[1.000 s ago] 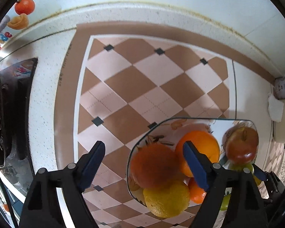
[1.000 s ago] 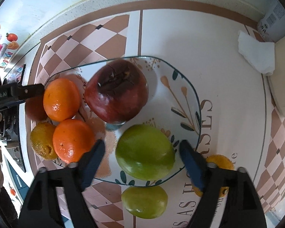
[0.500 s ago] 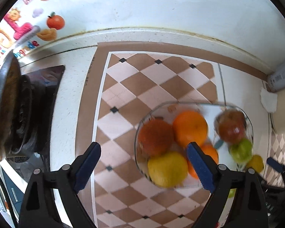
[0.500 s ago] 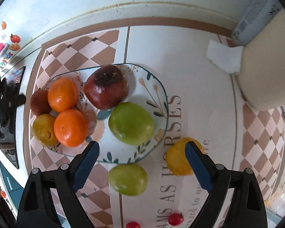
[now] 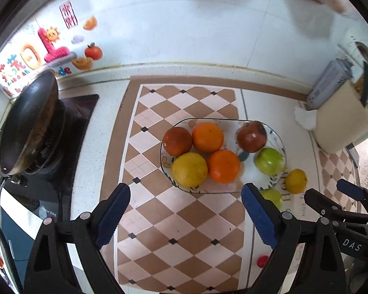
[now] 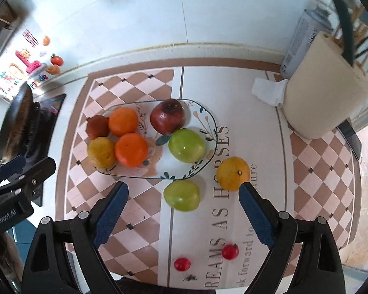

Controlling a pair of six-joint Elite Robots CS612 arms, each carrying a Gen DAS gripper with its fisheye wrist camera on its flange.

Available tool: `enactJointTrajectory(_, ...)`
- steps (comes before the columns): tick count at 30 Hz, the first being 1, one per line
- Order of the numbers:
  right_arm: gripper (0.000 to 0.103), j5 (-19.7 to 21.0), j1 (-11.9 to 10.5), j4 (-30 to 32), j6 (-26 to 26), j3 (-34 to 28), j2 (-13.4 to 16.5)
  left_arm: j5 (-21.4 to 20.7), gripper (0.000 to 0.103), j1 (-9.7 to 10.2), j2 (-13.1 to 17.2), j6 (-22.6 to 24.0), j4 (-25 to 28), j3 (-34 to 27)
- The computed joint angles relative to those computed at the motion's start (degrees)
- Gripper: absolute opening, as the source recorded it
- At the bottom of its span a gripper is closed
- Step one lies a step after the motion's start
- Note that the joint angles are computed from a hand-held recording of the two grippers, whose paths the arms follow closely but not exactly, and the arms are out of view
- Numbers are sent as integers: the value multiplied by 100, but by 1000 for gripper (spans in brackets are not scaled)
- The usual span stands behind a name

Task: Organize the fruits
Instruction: 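Lift both tools away from the plate, then grasp a green apple with the left tool while the right tool grasps the yellow citrus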

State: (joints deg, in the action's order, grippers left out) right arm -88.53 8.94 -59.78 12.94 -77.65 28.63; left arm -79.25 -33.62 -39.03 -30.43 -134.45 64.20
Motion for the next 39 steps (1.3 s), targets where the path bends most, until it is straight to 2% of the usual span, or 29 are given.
enactJointTrajectory(14,94,75,82,171,185,-891,34,241,93,-177,-759,-3,-751,989)
enactJointTrajectory(24,94,249,73,201,187,-1083,39,256,93,-229,-951,-113,-878,1246)
enactJointTrajectory(30,94,559,-121,82,427,-1127,118,286,94,-238,-798,-147,-639,1018)
enactJointTrajectory(32,94,617,-233,59,527,-1117,165,293,103,-244,-669,-149,-456,838)
enactJointTrajectory(34,94,658,-358,108,631,-1078,225,207,103,-243,-504,-163,-257,623)
enactJointTrajectory(36,94,810,-520,158,754,-1021,331,-24,103,-233,-281,-166,-19,337)
enactJointTrajectory(39,93,1103,-724,217,844,-829,465,-710,103,-174,112,-313,471,-180)
